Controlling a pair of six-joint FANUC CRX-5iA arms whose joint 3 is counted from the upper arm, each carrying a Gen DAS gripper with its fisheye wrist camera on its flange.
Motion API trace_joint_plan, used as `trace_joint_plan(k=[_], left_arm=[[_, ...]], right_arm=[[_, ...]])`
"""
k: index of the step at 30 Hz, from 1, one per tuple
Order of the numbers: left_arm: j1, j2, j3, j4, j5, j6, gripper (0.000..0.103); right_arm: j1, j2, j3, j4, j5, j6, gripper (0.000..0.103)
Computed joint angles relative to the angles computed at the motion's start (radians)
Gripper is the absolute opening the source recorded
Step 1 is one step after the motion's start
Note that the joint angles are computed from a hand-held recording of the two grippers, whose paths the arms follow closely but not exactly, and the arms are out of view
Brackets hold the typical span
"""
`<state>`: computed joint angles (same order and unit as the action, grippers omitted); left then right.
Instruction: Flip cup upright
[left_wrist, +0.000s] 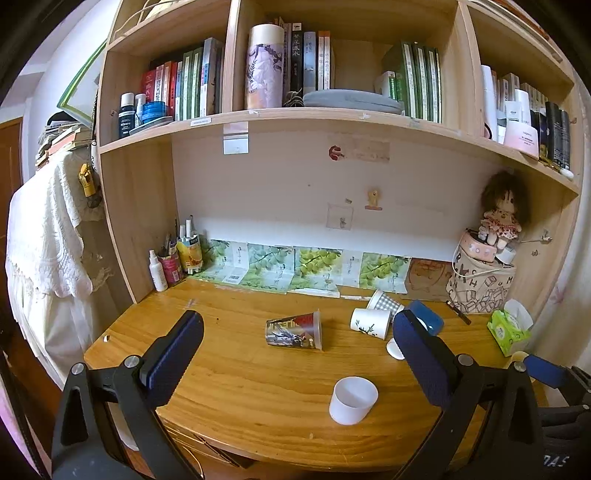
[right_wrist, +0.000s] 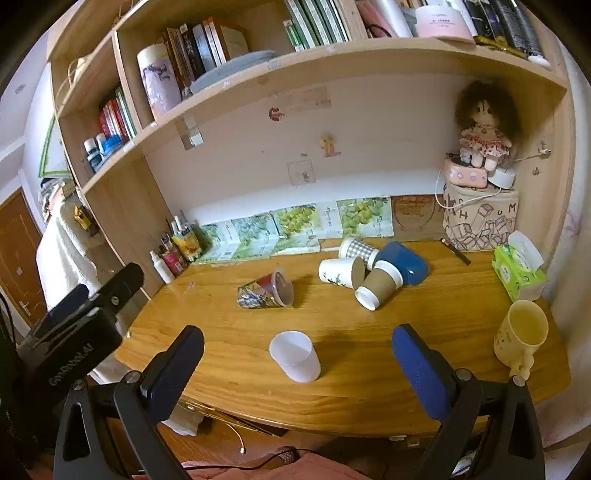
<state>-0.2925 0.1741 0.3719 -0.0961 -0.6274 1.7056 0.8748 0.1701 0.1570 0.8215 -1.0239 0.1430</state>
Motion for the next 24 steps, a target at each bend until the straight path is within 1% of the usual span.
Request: trace_joint_plan(k=[6, 12, 18, 24], left_arm=[[-0.008, 0.018, 0.030, -0.031, -0.022, 0.029, 0.102], [-0.018, 0.021, 0.044, -0.065, -0.040, 0.062, 0.102], [-0.016, 0.022, 0.041, -0.047, -0.036, 0.042, 0.102], [-0.017, 0.028, 0.045, -0.033, -0.034, 0.021, 0.102]], right_arm=[[-0.018, -0.002, 0.005, -0.045, 0.019, 0.020, 0.102], [-0.026, 0.008, 0.030, -0.089, 0.019, 0.070, 0.102], [-0.035, 0.015, 0.049, -0.132, 0.014, 0.096, 0.102], [-0.038, 0.017, 0.054, -0.144, 0.001, 0.095, 0.102]])
